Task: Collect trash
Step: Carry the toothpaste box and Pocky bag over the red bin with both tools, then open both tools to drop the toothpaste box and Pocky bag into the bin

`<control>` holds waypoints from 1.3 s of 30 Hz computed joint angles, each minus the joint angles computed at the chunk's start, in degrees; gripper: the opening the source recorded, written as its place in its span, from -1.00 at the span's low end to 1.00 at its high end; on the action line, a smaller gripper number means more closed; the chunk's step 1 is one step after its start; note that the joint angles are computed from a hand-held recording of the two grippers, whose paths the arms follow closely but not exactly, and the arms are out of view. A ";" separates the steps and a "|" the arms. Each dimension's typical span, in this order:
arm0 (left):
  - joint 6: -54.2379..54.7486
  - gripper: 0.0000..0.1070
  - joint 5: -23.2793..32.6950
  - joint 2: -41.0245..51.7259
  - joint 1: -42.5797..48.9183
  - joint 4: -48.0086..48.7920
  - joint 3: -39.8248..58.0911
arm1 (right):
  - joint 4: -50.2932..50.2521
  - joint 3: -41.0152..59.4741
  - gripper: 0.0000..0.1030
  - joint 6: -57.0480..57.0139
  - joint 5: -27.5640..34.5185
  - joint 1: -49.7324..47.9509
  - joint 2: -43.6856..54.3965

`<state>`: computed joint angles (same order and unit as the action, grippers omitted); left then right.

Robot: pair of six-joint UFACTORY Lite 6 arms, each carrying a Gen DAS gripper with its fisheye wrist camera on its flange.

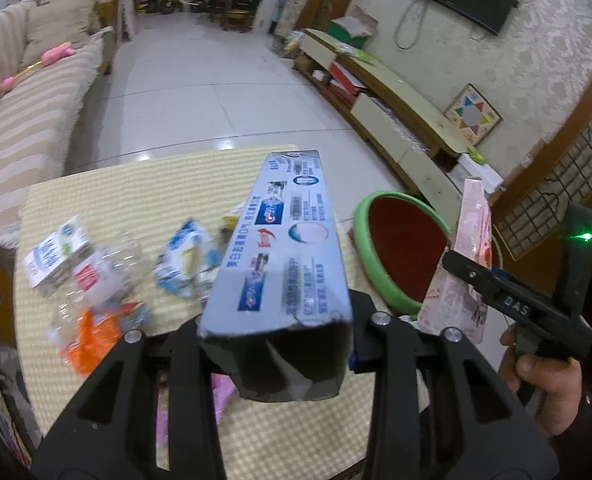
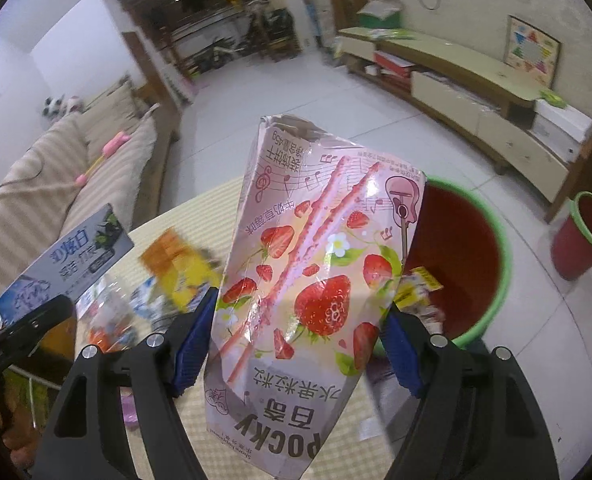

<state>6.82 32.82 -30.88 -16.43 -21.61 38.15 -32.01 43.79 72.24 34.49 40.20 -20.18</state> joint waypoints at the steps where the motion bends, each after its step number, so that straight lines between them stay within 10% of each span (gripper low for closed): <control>1: -1.07 -0.34 -1.02 1.78 -1.87 0.39 1.06 | 0.99 -0.67 0.42 -1.95 -0.13 -1.95 -1.04; 15: -5.24 -0.34 -10.27 32.03 -20.32 -1.36 21.37 | 21.15 -7.65 0.42 -37.00 -7.99 -31.19 -4.23; 36: -8.49 -0.33 -4.10 60.07 -25.44 1.01 51.13 | 31.30 -4.85 0.44 -54.34 -15.53 -40.89 8.35; 39: -9.95 0.06 -4.24 61.35 -25.76 1.89 53.29 | 31.19 -3.62 0.52 -54.66 -15.72 -40.71 10.49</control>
<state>-3.14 28.58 30.47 -42.19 -19.72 91.44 -0.82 40.16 17.58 18.78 -0.51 -9.69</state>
